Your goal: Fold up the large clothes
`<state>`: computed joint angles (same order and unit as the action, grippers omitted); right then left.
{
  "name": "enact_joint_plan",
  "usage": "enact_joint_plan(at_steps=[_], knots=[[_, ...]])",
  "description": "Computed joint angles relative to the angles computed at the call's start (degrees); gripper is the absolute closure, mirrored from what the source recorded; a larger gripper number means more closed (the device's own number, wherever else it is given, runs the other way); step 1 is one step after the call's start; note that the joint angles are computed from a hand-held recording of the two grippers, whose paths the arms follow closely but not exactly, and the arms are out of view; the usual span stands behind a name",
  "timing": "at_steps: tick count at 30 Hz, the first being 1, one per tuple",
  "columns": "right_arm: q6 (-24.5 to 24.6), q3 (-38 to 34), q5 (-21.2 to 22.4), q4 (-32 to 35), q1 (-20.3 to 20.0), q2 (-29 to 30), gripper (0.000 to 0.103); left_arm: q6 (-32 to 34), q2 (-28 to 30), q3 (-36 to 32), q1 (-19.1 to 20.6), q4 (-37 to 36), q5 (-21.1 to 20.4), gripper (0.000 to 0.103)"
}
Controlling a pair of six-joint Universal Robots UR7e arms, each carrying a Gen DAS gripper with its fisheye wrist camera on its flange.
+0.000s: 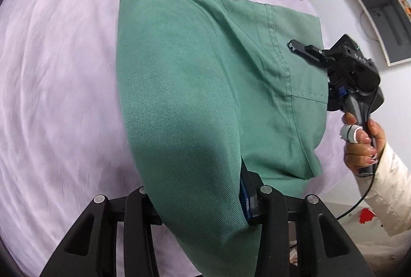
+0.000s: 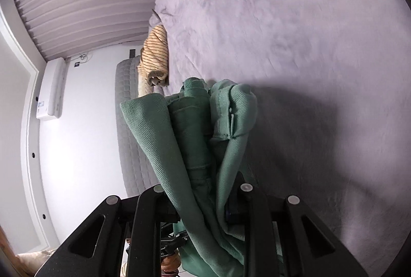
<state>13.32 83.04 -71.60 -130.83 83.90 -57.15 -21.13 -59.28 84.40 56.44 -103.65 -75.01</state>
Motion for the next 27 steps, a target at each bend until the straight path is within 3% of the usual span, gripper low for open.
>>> enact_joint_plan(at_steps=[4,7,11,12,15,16,18,19,21,23,27], knots=[[2.58,1.98,-8.96,-1.42,1.1,0.76,0.071,-3.0,-2.56,4.98,1.12,0.65,2.86,0.039],[3.99,1.51,-15.74,-0.95,3.07,-0.35,0.039,-2.6,-5.06,5.58,0.96,0.67,2.69,0.039],[-1.36,0.99,-33.23,0.29,9.25,-2.31,0.036,-2.06,-8.55,6.06,-0.03,-0.49,6.21,0.039],[-2.21,2.17,-34.02,-1.12,10.02,-3.14,0.036,-2.26,-10.43,6.84,0.22,0.08,7.04,0.039],[-2.77,4.79,-30.27,-1.55,9.92,-4.77,0.038,-2.68,-8.95,3.75,1.96,0.96,8.75,0.039],[-2.37,5.07,-29.78,-0.35,9.76,-4.55,0.039,-2.89,-9.15,3.32,2.53,1.9,8.77,0.039],[-0.73,4.36,-30.41,3.66,9.0,-2.93,0.064,-3.51,-9.15,3.99,2.36,2.35,8.71,0.039],[0.17,4.73,-30.09,4.79,8.58,-2.84,0.098,-3.21,-8.66,4.16,2.13,2.27,9.01,0.039],[-0.43,5.55,-30.54,2.47,8.94,-3.07,0.099,-0.78,-7.47,3.21,2.18,1.9,9.36,0.039],[-4.13,5.6,-34.31,-0.65,10.9,-3.58,0.099,1.19,-8.12,4.57,1.52,1.14,8.84,0.039],[-7.08,2.14,-41.07,2.27,11.44,-2.03,0.099,2.57,-7.72,6.69,0.65,0.56,8.1,0.039]])
